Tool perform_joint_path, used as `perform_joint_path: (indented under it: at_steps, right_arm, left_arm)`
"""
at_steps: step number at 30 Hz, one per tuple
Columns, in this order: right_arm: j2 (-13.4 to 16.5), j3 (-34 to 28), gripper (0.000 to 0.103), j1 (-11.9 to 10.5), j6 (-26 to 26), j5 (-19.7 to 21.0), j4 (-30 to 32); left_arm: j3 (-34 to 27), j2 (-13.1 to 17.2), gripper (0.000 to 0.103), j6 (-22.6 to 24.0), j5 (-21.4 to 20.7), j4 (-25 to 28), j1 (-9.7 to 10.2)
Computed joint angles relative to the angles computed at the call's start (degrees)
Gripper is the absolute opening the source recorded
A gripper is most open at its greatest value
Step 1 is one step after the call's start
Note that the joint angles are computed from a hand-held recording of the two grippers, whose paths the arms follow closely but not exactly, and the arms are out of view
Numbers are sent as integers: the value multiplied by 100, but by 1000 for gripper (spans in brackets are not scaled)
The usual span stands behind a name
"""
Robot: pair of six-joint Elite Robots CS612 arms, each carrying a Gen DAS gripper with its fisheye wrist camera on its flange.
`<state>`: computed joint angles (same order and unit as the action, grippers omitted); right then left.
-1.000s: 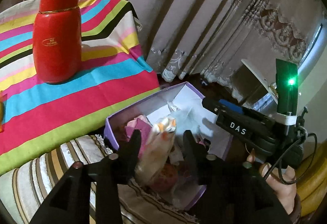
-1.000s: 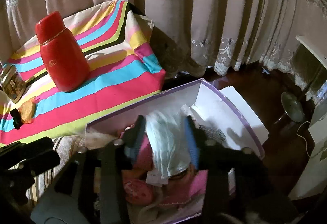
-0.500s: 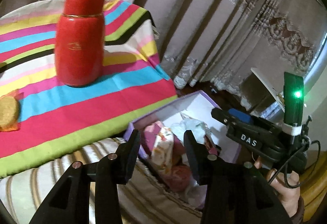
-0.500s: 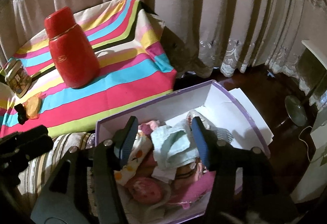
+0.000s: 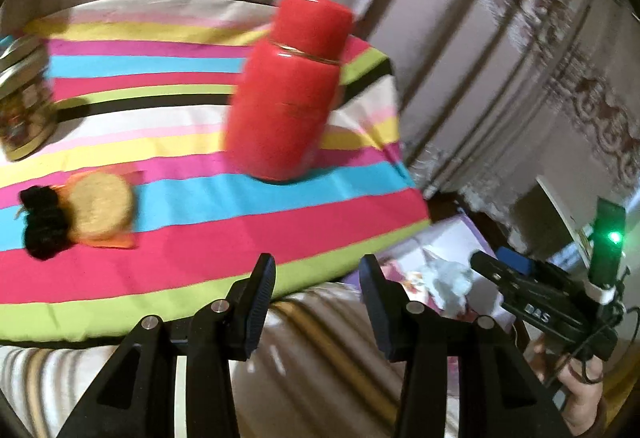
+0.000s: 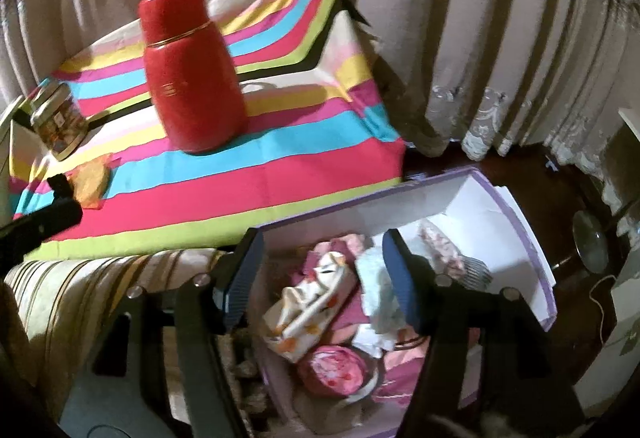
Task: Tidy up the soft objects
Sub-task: 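Move both open tools back over the striped cloth, then grasp the black velvet pouch with the left tool while the right tool grasps the orange mesh sponge bag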
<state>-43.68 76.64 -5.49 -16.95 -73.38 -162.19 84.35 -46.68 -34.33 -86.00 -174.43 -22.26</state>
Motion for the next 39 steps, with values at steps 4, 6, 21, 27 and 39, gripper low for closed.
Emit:
perform_joint_path:
  at_steps: [4, 6, 21, 27, 39]
  right_arm:
    - [-21, 17, 68, 102, -177, 105, 106]
    - [-31, 20, 68, 169, -318, 139, 166]
    - [79, -254, 72, 588, -1059, 354, 649]
    - [181, -473, 75, 752, -1347, 463, 949]
    - [445, -998, 79, 1088, -2071, 698, 1798]
  left_arm:
    - [162, -66, 45, -249, 198, 8, 140]
    - [240, -98, 45, -364, 290, 30, 220]
    - [522, -152, 58, -1213, 256, 422, 779]
    - [428, -46, 60, -1356, 18, 650, 949]
    - [146, 238, 63, -1739, -233, 808, 1205]
